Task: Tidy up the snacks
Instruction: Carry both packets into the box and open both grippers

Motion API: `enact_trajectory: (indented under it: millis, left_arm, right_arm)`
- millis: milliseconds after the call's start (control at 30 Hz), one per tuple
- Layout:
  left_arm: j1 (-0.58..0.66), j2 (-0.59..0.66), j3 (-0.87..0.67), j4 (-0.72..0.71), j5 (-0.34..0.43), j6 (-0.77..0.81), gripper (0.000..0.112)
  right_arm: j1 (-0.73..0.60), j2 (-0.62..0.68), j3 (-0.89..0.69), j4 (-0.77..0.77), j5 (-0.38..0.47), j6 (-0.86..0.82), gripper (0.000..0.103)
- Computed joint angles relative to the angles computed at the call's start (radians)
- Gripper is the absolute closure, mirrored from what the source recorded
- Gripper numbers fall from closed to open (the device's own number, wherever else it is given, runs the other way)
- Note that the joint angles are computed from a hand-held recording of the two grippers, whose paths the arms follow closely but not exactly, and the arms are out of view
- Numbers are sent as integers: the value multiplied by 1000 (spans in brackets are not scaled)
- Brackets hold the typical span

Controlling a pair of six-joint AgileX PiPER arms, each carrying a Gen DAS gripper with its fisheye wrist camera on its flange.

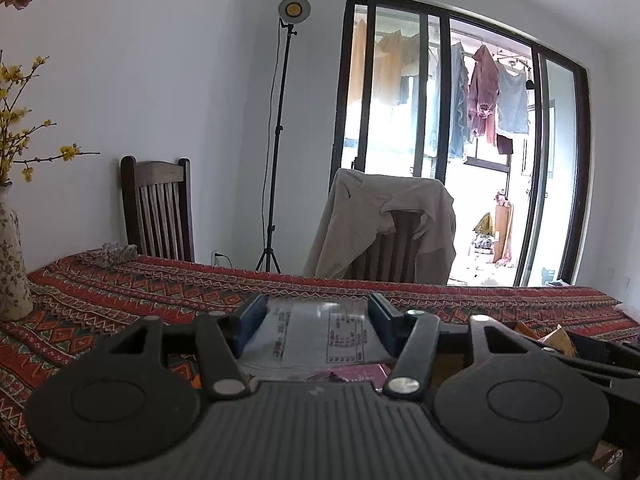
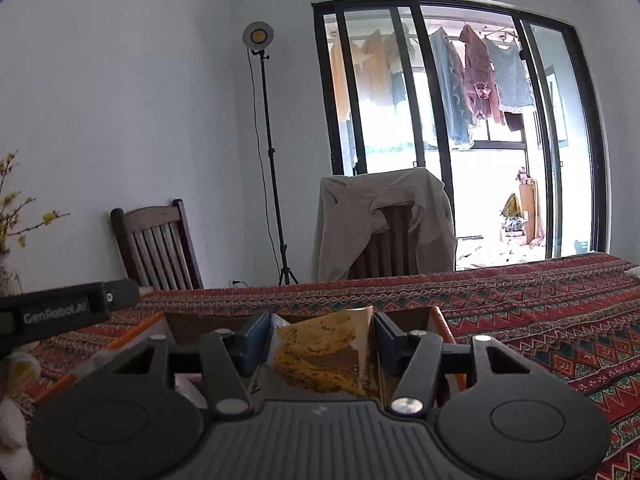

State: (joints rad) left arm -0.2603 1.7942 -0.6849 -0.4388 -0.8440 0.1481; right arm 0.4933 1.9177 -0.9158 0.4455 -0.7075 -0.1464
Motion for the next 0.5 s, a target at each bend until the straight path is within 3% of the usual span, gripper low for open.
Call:
enact_trajectory:
  millis: [67, 100, 133, 167, 233, 300, 500]
  left_arm:
    - [1, 2, 2, -3, 5, -5, 46]
    - [7, 3, 5, 9, 4, -18, 40]
    - [8, 3, 8, 3, -3, -24, 27]
    - [8, 5, 14, -7, -21, -29, 18]
    - [-2, 6, 29, -33, -61, -29, 9]
    - [-5, 6, 40, -42, -86, -33, 9]
    - [-6, 5, 34, -71, -79, -26, 9]
  right_arm:
    - [4, -2, 8, 6, -5, -4, 43]
    - [3, -4, 9, 7, 0, -2, 36]
    - [2, -7, 14, 6, 1, 6, 23]
    - [0, -9, 15, 2, 2, 13, 18]
    - [1, -13, 25, 4, -11, 19, 5]
    - [2, -9, 27, 5, -18, 18, 0]
    - [17, -1, 26, 36, -36, -20, 0]
